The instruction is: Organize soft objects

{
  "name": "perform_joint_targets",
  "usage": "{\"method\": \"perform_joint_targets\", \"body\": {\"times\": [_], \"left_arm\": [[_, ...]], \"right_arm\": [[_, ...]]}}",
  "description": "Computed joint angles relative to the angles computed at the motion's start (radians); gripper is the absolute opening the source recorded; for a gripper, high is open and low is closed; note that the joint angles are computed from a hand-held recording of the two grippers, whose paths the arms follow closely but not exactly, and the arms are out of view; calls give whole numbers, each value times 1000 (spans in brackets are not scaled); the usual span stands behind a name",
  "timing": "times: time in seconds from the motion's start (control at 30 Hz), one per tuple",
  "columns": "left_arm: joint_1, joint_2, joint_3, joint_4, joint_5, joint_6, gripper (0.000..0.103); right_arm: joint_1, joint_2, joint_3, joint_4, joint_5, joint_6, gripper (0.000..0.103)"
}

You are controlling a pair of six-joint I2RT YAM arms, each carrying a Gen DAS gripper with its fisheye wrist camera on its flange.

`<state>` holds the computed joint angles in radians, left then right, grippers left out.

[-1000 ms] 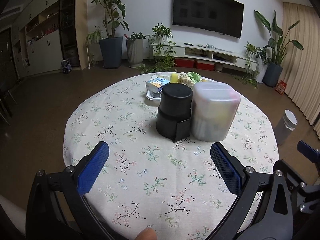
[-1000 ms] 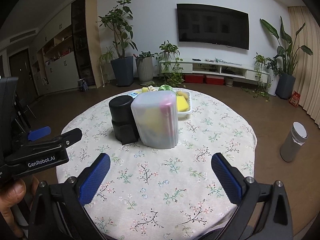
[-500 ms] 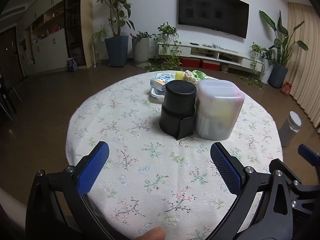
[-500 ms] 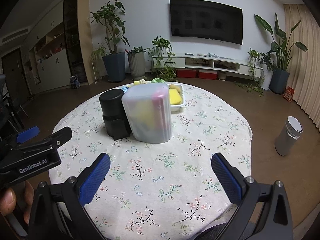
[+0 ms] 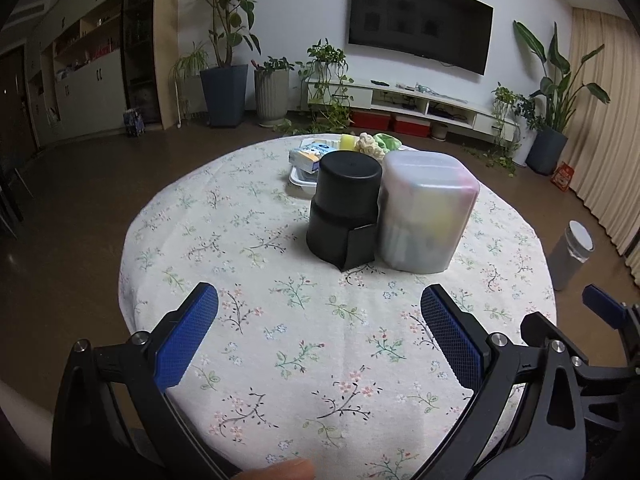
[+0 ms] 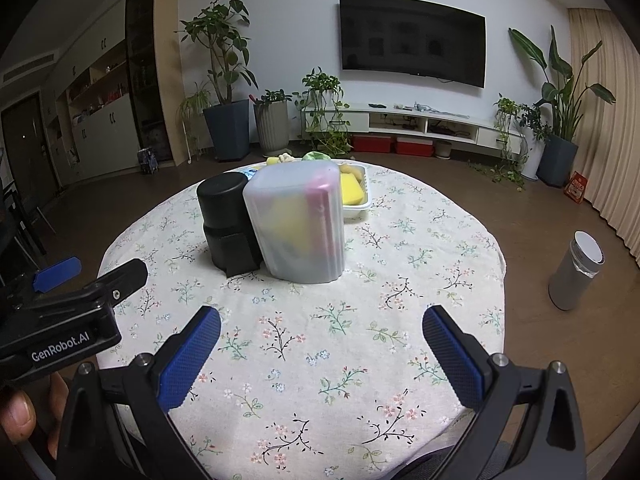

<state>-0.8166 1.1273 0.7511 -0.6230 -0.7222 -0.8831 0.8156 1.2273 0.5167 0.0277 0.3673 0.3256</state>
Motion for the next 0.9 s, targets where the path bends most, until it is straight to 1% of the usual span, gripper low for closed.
{"method": "perform_joint_targets", "body": {"times": [0.3,0.9], "left_arm": [[-3,19,13,-27,-24,-11,103],[-17,30,16,-13,-44,11,103]], "right_arm": [[7,8,3,1,5,3,103],[9,10,5,-2,7,5,103]]}}
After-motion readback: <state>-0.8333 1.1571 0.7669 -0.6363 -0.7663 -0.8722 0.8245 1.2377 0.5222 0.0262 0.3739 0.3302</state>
